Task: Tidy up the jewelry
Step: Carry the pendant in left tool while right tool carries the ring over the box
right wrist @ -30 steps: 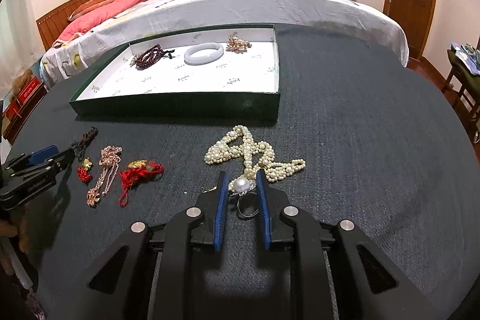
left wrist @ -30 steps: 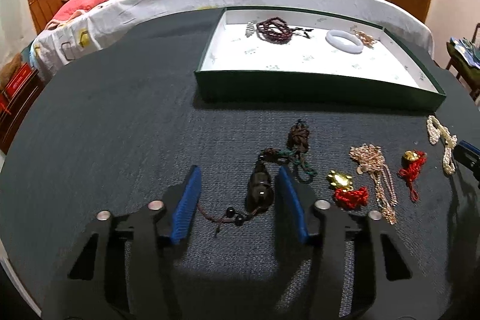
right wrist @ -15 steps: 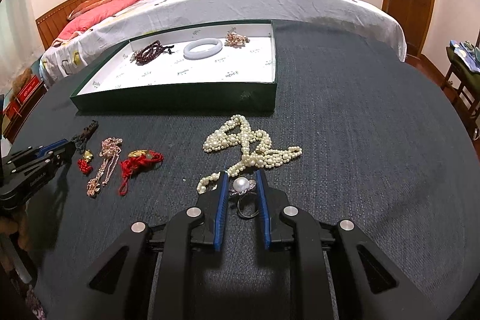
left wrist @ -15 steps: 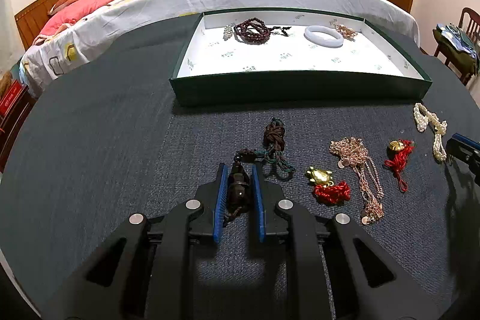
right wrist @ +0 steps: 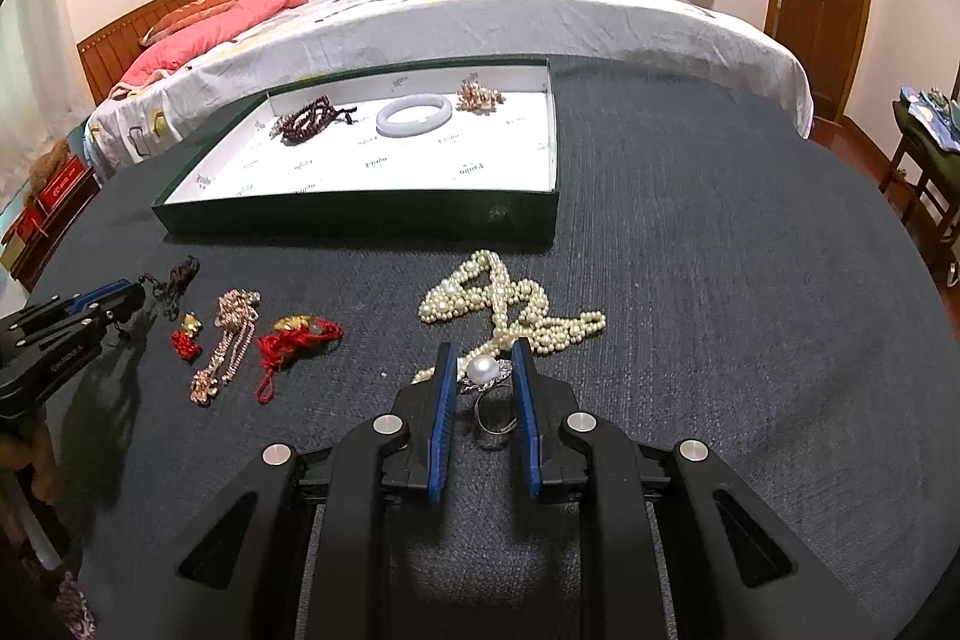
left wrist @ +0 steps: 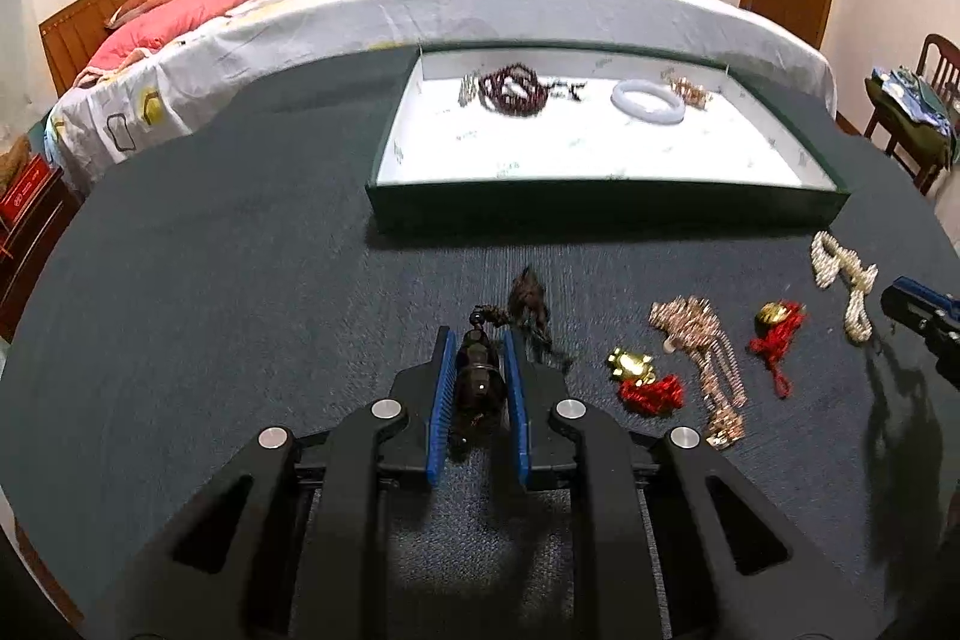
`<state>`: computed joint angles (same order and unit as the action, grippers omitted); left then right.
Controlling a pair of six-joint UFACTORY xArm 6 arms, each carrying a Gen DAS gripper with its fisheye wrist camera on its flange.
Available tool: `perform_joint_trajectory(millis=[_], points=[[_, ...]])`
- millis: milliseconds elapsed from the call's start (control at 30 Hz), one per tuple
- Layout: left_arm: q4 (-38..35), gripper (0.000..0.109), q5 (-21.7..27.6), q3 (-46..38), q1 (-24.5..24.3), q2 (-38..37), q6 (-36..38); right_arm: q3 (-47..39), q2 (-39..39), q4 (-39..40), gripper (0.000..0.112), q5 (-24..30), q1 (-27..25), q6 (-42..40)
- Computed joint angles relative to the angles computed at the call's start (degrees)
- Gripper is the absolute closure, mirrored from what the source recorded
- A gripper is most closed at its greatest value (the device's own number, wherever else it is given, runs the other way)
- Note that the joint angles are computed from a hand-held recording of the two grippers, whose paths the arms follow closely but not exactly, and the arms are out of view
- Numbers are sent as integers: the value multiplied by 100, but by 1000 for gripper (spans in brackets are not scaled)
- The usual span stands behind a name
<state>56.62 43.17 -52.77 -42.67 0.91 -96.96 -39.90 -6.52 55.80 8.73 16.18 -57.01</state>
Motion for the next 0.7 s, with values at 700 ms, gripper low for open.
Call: perform_joint_trajectory(millis=[700], points=[[779, 92, -61, -678, 411, -124, 20, -1287, 515, 723, 93, -39, 286, -612]])
